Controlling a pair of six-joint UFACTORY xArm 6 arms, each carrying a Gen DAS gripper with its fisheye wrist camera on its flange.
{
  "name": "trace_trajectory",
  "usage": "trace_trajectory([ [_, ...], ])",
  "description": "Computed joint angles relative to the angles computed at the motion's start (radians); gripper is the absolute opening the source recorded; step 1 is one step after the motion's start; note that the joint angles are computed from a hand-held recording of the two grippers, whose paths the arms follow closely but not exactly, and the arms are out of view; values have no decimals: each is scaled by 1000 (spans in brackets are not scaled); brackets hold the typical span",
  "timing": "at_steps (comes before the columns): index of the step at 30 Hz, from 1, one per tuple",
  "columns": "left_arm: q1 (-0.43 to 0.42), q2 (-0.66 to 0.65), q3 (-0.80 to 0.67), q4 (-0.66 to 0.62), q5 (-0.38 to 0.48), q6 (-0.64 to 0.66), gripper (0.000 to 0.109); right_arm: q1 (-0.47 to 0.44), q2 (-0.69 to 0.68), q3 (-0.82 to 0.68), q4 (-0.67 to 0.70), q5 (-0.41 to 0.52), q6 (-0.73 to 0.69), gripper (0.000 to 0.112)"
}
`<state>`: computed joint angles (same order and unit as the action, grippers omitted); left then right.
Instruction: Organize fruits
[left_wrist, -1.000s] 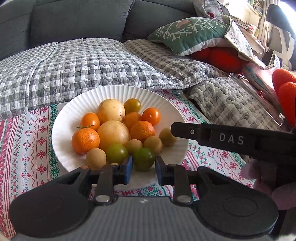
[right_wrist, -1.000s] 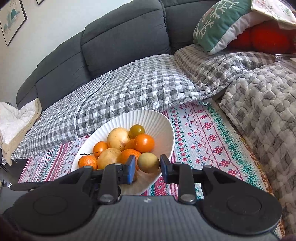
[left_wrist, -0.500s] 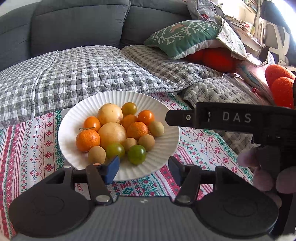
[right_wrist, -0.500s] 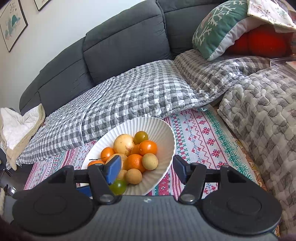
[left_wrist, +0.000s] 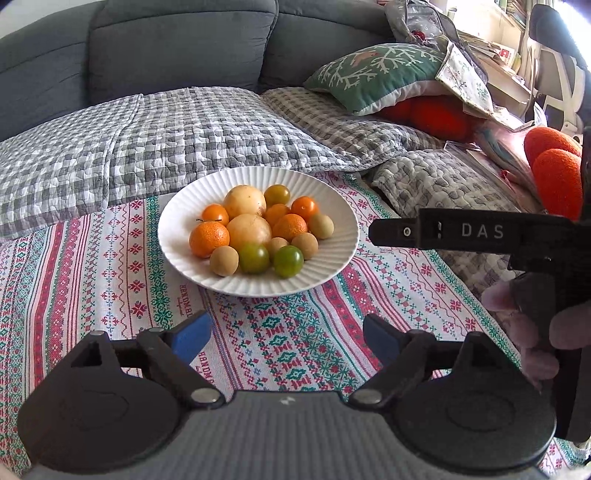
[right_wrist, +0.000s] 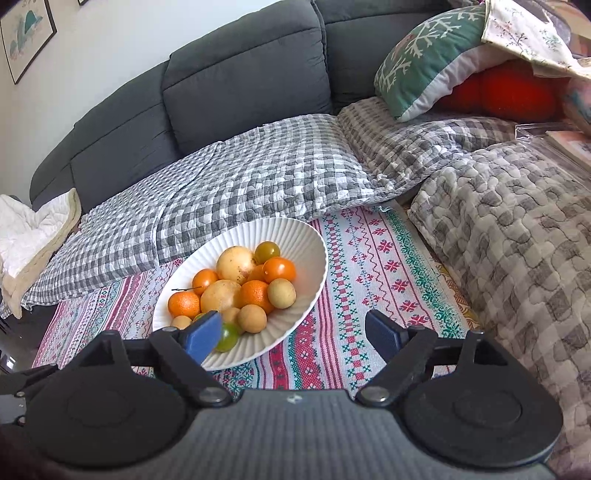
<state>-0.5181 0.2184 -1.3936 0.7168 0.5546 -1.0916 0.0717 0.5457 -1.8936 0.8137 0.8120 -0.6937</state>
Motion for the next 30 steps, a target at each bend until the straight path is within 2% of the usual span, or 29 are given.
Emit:
trace_trajectory([
  [4, -24, -53, 55, 22, 37, -44, 94, 2, -50, 65, -40, -10, -18, 88],
  [10, -55, -125, 120, 35, 108, -122, 97, 3, -120, 149, -83, -13, -30, 91],
  [15, -69, -181, 178, 56, 144, -195, 97, 5, -192, 236, -113, -22, -62, 93],
  [26, -105, -228, 228, 38, 236, -255, 97, 0, -338, 438, -179, -72, -163, 95],
  [30, -130, -222, 218, 55, 285, -284, 97, -6, -363, 483, -208, -91, -147, 96],
])
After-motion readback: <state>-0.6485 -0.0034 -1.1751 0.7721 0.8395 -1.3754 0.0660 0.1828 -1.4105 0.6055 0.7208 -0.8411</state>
